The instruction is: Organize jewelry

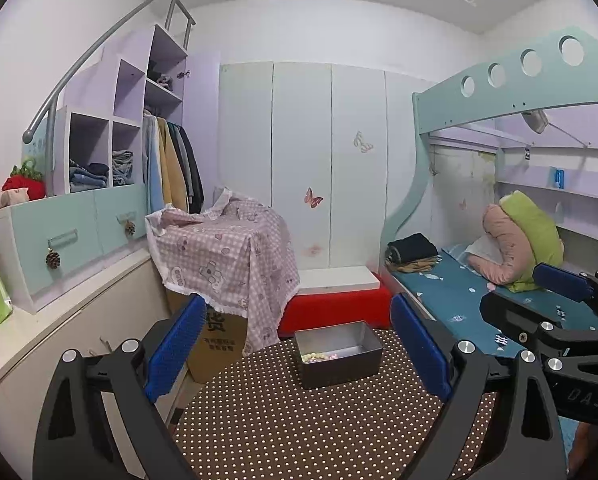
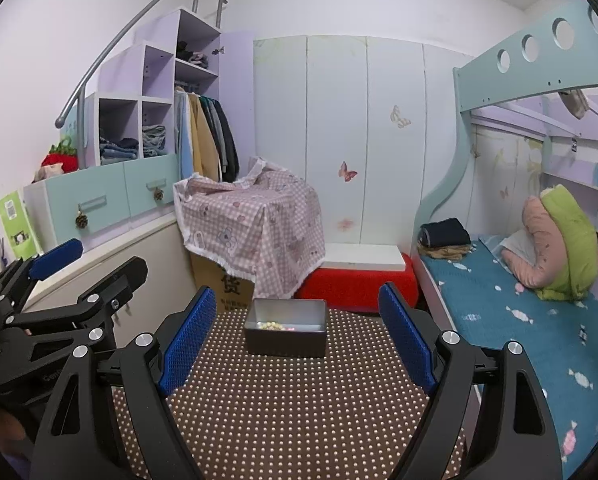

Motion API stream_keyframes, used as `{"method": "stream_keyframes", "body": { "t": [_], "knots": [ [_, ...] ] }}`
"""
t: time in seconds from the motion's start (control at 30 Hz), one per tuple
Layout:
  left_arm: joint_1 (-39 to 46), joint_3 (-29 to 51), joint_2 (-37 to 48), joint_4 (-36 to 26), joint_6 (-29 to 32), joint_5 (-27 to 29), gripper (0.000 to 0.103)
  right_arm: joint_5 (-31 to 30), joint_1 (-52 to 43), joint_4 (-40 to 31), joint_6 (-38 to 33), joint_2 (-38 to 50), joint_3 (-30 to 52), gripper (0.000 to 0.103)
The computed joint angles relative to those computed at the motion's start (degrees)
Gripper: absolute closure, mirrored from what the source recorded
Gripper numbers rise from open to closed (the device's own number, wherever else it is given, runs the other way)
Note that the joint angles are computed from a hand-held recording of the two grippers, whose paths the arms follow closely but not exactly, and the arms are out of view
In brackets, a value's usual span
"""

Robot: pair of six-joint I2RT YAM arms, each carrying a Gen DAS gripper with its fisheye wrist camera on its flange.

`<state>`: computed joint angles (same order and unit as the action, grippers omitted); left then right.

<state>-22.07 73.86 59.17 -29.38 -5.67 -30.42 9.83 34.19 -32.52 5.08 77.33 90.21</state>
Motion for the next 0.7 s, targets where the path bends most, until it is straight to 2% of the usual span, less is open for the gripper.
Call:
{"method": "stream_keyframes", "body": {
  "t": [0.7],
  "knots": [
    [0.34,0.59,0.69,-0.29,0.02,0.55,0.012,-0.46,-0.33,-0.12,0.12,-0.02,-0.03,0.023]
  ]
}}
